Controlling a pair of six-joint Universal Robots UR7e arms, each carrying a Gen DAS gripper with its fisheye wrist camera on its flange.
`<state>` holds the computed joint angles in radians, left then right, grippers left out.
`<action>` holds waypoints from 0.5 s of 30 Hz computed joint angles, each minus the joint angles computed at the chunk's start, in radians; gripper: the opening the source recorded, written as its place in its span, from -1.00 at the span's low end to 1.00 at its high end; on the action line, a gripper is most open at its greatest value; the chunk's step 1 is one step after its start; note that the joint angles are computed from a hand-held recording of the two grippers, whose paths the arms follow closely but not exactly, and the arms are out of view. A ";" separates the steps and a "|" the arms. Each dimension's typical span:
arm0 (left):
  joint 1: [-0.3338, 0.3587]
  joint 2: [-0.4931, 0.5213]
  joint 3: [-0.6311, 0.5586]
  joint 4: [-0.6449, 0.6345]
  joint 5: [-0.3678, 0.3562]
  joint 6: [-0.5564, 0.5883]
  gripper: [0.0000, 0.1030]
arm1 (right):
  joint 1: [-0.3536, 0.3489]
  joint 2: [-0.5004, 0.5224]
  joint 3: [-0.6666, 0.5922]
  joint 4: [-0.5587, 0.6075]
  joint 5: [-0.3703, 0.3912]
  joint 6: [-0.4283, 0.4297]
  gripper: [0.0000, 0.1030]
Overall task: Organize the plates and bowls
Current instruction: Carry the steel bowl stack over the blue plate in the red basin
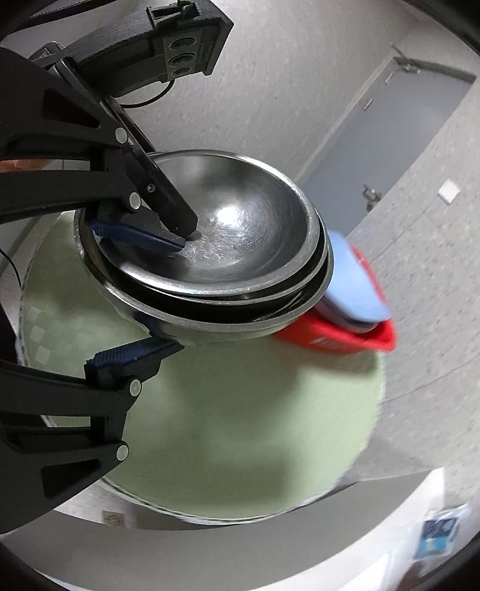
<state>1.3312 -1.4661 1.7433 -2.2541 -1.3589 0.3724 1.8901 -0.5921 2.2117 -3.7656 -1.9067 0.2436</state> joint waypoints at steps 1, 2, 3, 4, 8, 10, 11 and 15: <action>-0.005 0.003 -0.002 -0.011 -0.002 -0.003 -0.14 | 0.002 -0.005 -0.010 0.008 0.000 -0.011 -0.06; -0.009 0.010 -0.008 -0.022 -0.004 -0.007 -0.14 | 0.001 -0.015 -0.020 0.020 0.003 -0.028 -0.06; -0.015 0.021 -0.018 -0.032 -0.001 -0.018 -0.14 | -0.002 -0.027 -0.034 0.037 0.009 -0.046 -0.06; -0.023 0.033 -0.028 -0.044 0.007 -0.029 -0.14 | -0.005 -0.034 -0.046 0.052 0.014 -0.061 -0.06; -0.038 0.076 -0.053 -0.099 0.028 -0.054 -0.14 | -0.033 -0.056 -0.121 0.141 0.067 -0.121 -0.06; -0.043 0.107 -0.077 -0.117 0.036 -0.076 -0.14 | -0.045 -0.061 -0.165 0.190 0.088 -0.150 -0.06; -0.044 0.119 -0.083 -0.126 0.038 -0.083 -0.14 | -0.052 -0.063 -0.184 0.212 0.098 -0.165 -0.06; -0.045 0.185 -0.132 -0.154 0.068 -0.108 -0.14 | -0.075 -0.057 -0.269 0.307 0.132 -0.206 -0.06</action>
